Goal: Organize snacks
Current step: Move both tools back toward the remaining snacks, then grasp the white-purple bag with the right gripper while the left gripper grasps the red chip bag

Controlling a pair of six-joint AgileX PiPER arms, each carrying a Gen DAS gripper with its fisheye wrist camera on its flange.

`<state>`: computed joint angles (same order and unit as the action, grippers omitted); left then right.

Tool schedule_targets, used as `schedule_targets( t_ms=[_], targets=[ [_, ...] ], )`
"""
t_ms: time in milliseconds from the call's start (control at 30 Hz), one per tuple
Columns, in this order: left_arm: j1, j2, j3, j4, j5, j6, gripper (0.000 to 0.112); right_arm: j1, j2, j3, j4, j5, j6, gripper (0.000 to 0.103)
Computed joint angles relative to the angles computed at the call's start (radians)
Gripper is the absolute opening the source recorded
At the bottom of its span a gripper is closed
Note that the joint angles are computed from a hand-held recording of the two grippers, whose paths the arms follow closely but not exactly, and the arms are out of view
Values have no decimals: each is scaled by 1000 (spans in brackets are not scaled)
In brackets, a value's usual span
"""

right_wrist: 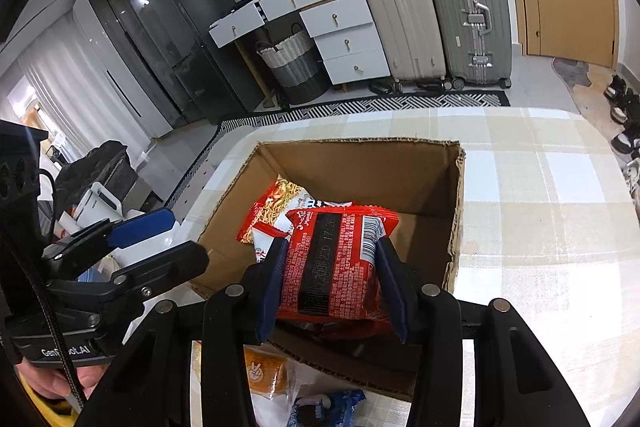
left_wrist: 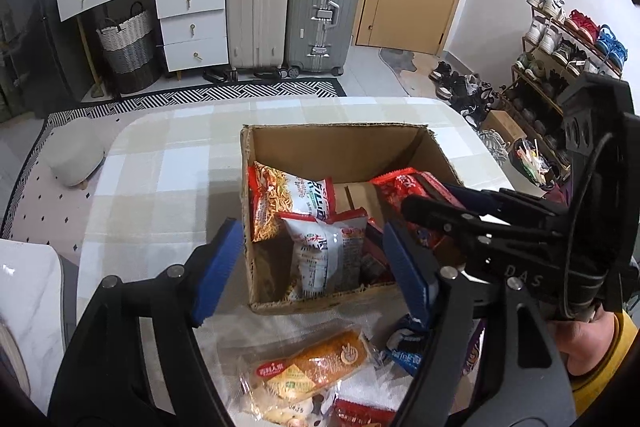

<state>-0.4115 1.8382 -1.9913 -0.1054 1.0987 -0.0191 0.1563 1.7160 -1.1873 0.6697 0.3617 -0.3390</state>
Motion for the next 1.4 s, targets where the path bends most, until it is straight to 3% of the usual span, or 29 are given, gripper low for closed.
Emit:
schedule_targets(
  t_ms=[233, 467, 533, 600, 667, 733, 833, 1000, 1100, 1233, 1400],
  targets=[
    [11, -113, 95, 8, -2, -6, 71, 31, -30, 3, -217, -26, 191, 54],
    [8, -269, 206, 25, 10, -12, 79, 49, -193, 131, -151, -67, 144, 54],
    [12, -328, 259, 19, 15, -13, 79, 82, -272, 184, -288, -89, 284, 54],
    [16, -390, 316, 7, 19, -9, 79, 130, -360, 252, -478, -122, 483, 63],
    [19, -451, 377, -1, 18, -2, 80, 167, -443, 323, -665, -159, 683, 80],
    [8, -522, 443, 7, 18, -18, 80, 201, -552, 414, -847, -199, 883, 81],
    [-3, -622, 533, 5, 23, -32, 80, 272, -674, 483, -1123, -161, 1183, 81],
    [-33, -769, 664, 20, 28, -71, 83, 496, -855, 571, -1585, 11, 1683, 90],
    [-48, -862, 741, 27, 44, -88, 83, 721, -918, 612, -1828, 201, 1969, 94],
    [-55, -956, 846, 16, 30, -89, 83, 1068, -963, 656, -1949, 501, 2162, 99],
    [-158, -1081, 966, 108, 34, -190, 83, 1380, -932, 705, -1993, 738, 2344, 102]
  ],
)
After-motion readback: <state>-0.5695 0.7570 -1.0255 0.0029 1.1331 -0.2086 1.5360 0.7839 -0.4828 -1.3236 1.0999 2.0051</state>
